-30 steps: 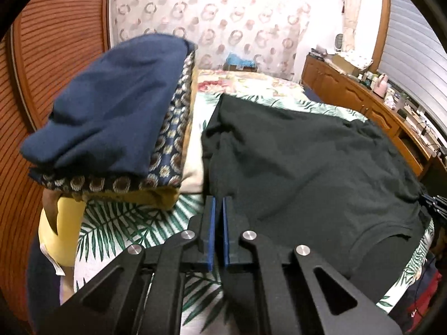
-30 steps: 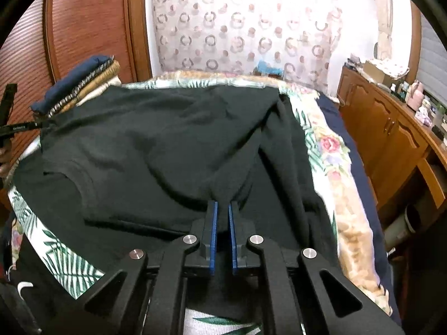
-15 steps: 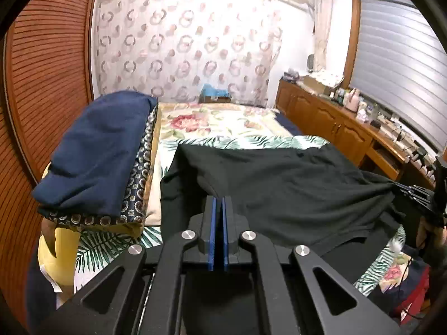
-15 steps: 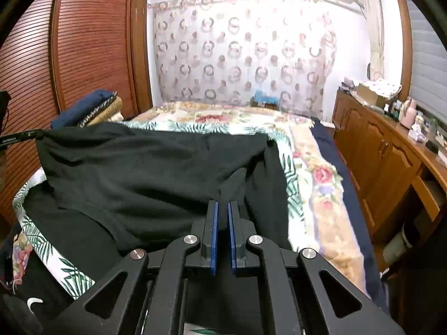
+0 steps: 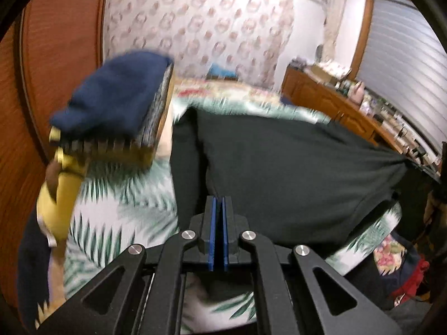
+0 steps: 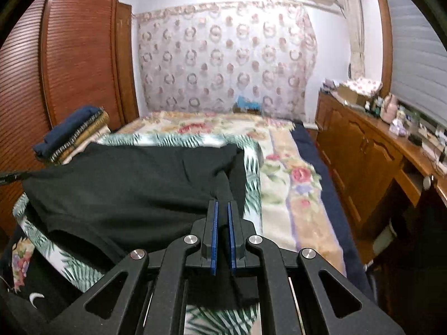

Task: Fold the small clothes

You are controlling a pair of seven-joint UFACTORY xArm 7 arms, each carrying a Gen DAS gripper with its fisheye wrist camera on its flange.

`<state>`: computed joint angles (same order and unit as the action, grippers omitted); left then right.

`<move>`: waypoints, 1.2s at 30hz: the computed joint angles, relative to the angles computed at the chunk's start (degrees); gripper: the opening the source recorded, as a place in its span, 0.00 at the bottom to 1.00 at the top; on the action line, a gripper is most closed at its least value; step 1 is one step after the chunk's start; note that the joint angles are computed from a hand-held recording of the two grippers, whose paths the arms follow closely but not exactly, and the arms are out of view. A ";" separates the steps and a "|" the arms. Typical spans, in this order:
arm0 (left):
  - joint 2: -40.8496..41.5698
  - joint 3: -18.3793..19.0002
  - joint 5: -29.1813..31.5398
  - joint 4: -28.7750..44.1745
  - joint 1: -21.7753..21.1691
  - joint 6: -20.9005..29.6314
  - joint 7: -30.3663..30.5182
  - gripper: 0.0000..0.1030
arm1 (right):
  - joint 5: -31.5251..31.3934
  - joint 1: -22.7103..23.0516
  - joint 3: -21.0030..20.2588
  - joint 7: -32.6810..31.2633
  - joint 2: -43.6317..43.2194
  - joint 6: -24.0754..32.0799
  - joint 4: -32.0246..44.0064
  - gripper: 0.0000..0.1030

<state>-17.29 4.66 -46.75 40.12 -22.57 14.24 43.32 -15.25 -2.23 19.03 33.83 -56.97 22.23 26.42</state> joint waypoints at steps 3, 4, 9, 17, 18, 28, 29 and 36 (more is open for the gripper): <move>2.23 -2.68 5.44 -1.95 2.47 -1.55 -4.08 0.05 | 0.32 0.34 0.78 0.38 2.24 2.60 -0.07 0.06; 2.68 -2.67 6.04 -2.37 2.35 -1.42 -4.34 0.05 | 0.13 0.29 1.26 0.69 3.20 3.47 -0.10 0.06; 2.76 -2.87 6.79 -3.28 1.66 -2.33 -5.46 0.05 | 0.06 1.90 0.94 2.63 6.38 6.64 0.65 0.06; 0.94 -0.68 6.76 -3.82 0.07 -2.80 -6.05 0.34 | -1.26 4.00 -0.45 2.67 5.14 7.93 2.36 0.28; 0.89 -0.60 6.80 -3.75 0.00 -3.20 -6.06 0.42 | -1.48 4.15 -0.15 2.59 5.19 7.44 2.48 0.28; 4.76 -3.36 13.65 -1.50 3.14 -2.89 -11.83 0.46 | -1.51 5.80 2.26 2.67 10.98 0.55 4.21 0.41; 5.29 -3.71 14.49 -1.36 3.65 -2.72 -12.81 0.46 | -1.64 5.79 2.57 2.60 12.72 -0.30 4.77 0.41; 6.15 -4.00 14.55 -1.51 4.00 -3.25 -13.18 0.46 | -2.62 6.52 2.92 2.44 22.20 -4.74 7.40 0.41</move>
<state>-11.13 0.66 -32.20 38.61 -18.57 10.99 30.14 -17.87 4.29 21.95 36.28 -34.77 17.49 33.82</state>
